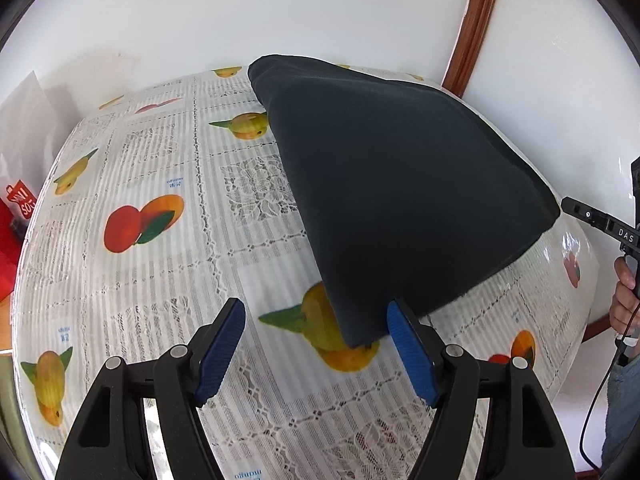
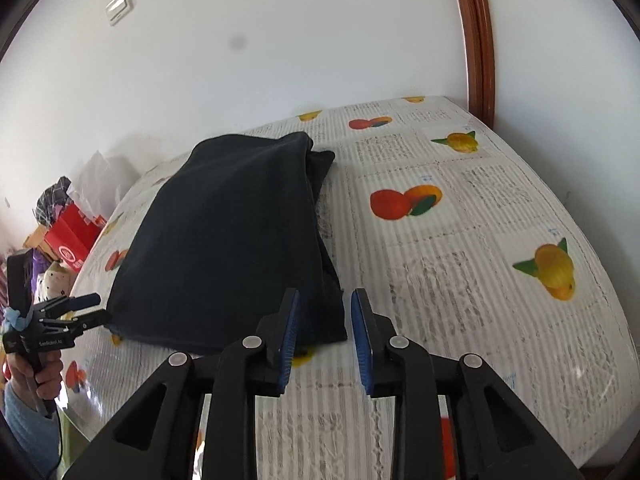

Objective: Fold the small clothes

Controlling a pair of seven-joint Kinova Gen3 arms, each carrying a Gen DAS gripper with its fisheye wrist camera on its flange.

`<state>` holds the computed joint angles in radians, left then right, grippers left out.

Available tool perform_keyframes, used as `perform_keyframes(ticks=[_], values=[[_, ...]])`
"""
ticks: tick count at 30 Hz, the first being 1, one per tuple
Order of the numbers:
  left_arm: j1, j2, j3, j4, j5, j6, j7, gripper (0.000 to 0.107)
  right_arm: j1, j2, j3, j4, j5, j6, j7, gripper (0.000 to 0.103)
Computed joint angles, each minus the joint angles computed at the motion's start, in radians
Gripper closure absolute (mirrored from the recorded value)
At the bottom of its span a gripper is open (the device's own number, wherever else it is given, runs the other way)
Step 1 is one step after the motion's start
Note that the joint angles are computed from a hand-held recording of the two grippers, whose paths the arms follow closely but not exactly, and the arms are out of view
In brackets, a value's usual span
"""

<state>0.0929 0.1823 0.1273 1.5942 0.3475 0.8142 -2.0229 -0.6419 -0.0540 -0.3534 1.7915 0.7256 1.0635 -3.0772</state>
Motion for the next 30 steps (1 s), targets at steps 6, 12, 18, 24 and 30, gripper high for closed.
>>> perform_keyframes(ticks=[6, 12, 18, 24, 30], values=[[0.026, -0.018, 0.004, 0.053, -0.025, -0.027, 0.008, 0.037, -0.041, 0.037, -0.018, 0.022, -0.055, -0.012, 0.009, 0.069], [0.043, -0.015, 0.005, 0.063, -0.043, -0.064, 0.040, 0.043, -0.075, 0.074, 0.020, 0.051, 0.033, -0.088, -0.109, 0.069], [0.015, 0.035, 0.025, 0.008, 0.032, -0.020, 0.002, 0.080, -0.037, 0.103, 0.063, 0.062, 0.045, -0.192, -0.149, 0.080], [0.020, 0.046, 0.020, -0.003, 0.025, -0.048, 0.021, 0.097, -0.051, 0.148, 0.113, 0.017, 0.073, -0.183, -0.138, 0.086], [0.002, 0.052, 0.016, -0.008, 0.038, -0.046, 0.020, 0.097, -0.043, 0.174, 0.138, -0.016, 0.059, -0.201, -0.104, 0.086]])
